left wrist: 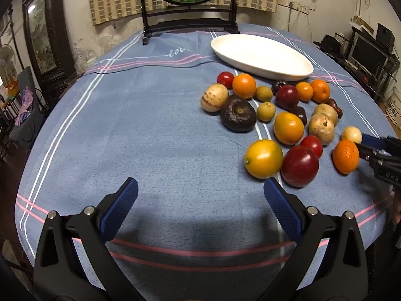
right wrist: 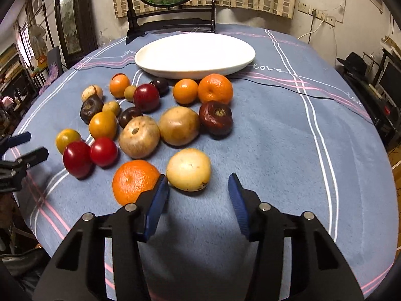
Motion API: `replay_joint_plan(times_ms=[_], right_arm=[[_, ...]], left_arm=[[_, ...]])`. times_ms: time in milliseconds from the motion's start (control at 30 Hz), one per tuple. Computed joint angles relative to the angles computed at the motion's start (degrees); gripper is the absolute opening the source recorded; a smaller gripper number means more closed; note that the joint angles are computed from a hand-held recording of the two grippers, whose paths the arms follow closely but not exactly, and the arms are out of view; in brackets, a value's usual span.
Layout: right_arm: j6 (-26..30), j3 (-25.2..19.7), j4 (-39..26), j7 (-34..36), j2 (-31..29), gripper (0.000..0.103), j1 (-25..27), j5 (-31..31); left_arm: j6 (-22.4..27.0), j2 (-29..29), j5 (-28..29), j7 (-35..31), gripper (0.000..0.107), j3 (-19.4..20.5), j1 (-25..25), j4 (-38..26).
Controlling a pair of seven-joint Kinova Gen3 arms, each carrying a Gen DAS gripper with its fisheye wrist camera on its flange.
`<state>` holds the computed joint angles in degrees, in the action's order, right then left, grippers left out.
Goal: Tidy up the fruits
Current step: 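Grasp the pale spotted pear with the right gripper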
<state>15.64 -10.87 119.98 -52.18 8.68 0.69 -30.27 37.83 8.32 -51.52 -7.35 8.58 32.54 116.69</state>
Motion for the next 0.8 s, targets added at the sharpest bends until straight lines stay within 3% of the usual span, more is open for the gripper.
replay_joint_plan(times_ms=[200,367,467,800], right_arm=[[0.2,-1.5,-1.3,1.8,1.1,0.054,1.5,-2.1],[5.2,-2.4,-5.7,4.2,4.2,0.053,3.9,-5.4],[10.7,-4.0,-8.3,9.5,6.6,0.040,7.8,-11.4],[14.3,-0.2,-4.5,20.9,4.0,0.039,11.5,-26.1]], left_arm=[[-2.0,1.4,0.4,-4.1,0.101,0.2,0.4,-0.6],[-2.2,3.0,3.4,-8.5,0.101,-0.9,0.3,-2.2],[-2.2,3.5,4.6,-9.9,0.101,-1.8,0.3,-2.9],[-5.0,4.7,6.5,-13.8,0.099,-3.9,0.4,-3.8]])
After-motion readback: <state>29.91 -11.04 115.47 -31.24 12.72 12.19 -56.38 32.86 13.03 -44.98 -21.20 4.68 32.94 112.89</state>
